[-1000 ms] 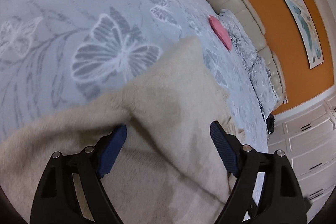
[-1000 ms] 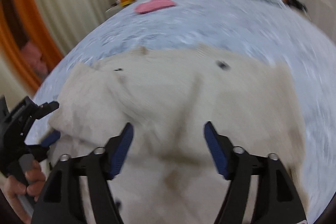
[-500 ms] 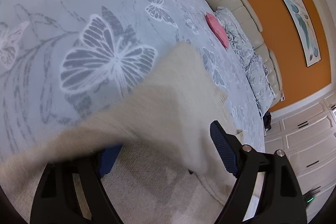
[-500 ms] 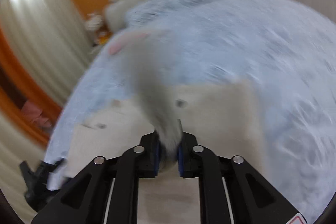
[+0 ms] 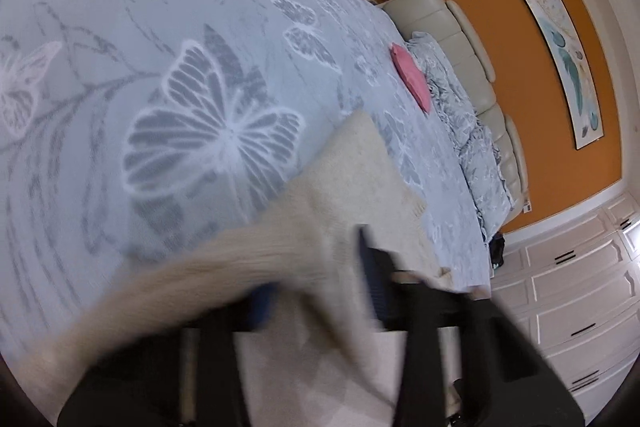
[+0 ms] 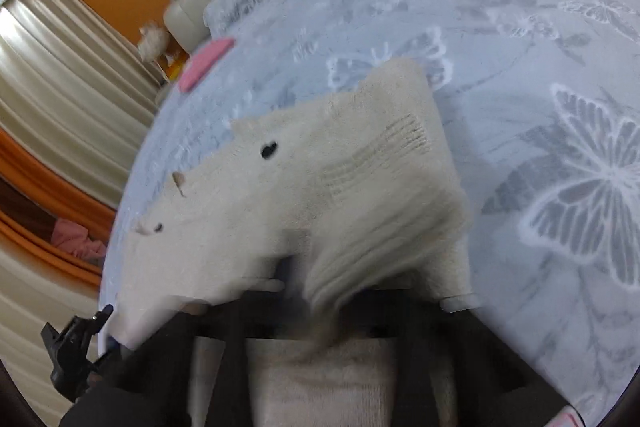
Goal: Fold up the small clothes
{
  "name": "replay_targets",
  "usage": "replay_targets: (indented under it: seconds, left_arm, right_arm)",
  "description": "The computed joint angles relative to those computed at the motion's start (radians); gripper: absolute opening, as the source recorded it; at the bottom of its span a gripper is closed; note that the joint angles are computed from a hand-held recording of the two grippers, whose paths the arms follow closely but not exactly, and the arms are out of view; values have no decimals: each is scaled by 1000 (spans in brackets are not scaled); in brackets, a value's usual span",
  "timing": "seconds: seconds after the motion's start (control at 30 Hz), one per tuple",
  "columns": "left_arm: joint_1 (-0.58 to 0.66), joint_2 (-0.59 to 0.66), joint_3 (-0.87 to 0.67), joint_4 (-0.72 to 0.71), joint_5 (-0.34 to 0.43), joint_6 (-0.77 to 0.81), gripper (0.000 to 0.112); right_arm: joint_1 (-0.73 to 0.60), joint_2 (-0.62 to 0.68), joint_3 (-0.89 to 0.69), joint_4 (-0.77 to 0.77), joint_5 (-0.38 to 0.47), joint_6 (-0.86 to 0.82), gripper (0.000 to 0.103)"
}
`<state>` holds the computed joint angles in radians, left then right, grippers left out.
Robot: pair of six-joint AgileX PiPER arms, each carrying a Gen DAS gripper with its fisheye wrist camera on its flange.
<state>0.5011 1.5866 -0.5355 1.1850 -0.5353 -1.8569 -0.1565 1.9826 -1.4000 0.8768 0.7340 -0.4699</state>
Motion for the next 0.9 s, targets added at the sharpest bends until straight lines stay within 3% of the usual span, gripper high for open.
replay_targets:
  seconds: [0.1, 0.17, 0.2, 0.3, 0.37, 0.5, 0.57, 0.63, 0.8, 0.9]
  left_arm:
    - [66, 6, 13, -1, -71, 6, 14]
    - [63, -5, 13, -1, -53, 9, 14]
    - [48, -9, 11, 3, -23, 6, 14]
    - [26, -7, 16, 9, 22, -17, 15]
    - [16, -9, 18, 19, 41, -28, 15]
    - [-20, -38, 20, -10, 111, 18, 15]
    - [-34, -47, 31, -61, 130, 53, 15]
    - [-53, -54, 37, -89, 155, 81, 15]
    - [-71, -65, 42, -140, 196, 116, 14]
    - [-95, -67, 45, -192, 229, 156, 14]
  right_arm:
    - [-14, -86, -8, 164, 72, -120, 8]
    - [-28, -153, 40, 307, 75, -288, 8]
    - [-22, -176, 69, 319, 30, -325, 8]
    - [-10, -47, 43, 123, -57, -194, 8]
    - [-30, 37, 12, 28, -15, -89, 6]
    - [-49, -58, 75, 176, 0, -242, 7]
    - [-33, -65, 81, 154, -19, -262, 7]
    - [-20, 8, 48, 62, -44, -204, 7]
    - [-66, -71, 99, 209, 9, -319, 8]
    - [-39, -22, 100, 52, -58, -259, 9]
